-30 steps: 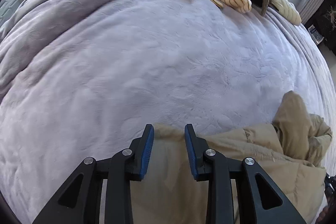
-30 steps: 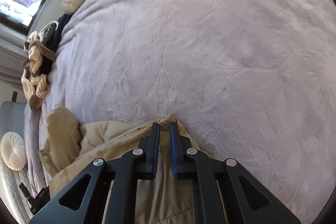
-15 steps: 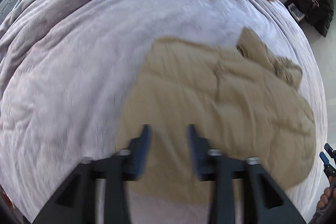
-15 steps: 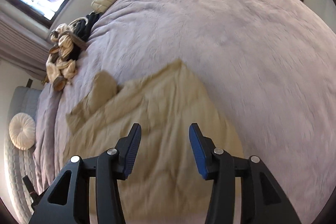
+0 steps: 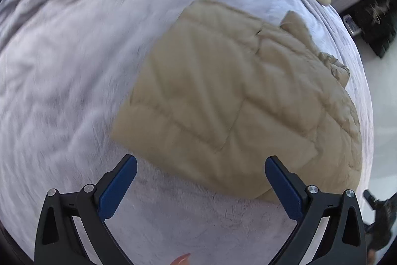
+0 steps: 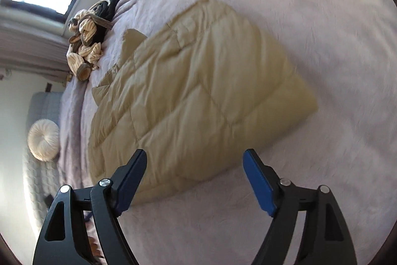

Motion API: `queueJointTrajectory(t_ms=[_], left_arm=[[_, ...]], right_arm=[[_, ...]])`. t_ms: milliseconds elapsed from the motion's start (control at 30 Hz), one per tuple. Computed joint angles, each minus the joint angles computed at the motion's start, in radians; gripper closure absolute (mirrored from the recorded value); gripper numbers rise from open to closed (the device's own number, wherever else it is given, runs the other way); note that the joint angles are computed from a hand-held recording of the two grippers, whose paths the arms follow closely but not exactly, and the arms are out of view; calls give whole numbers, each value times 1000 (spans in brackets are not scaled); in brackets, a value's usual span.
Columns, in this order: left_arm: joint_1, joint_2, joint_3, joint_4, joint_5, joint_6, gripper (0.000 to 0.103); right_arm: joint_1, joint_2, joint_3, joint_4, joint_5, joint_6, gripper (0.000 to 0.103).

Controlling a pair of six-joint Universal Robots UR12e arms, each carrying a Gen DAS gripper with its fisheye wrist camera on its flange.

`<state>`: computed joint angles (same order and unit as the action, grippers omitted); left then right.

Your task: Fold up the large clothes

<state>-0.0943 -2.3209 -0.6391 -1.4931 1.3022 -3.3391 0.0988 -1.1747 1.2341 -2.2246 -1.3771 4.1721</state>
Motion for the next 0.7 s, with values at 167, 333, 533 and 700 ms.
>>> queueJointTrajectory(t_ms=[167,333,533,700], left_arm=[[18,26,-77,39,-55,-58,0],[43,36,-137,100,-183,-139,0],[58,32,-197,180,-339,-208,0],[57,-2,-175,225,-352,-253,0]], right_arm=[[-13,-10,80,-131,83,111,0],[-23,-11,148,-283,119,234,0],[-42,18,188,-443,211,337,0],[-48,58,191,-558,248,410,0]])
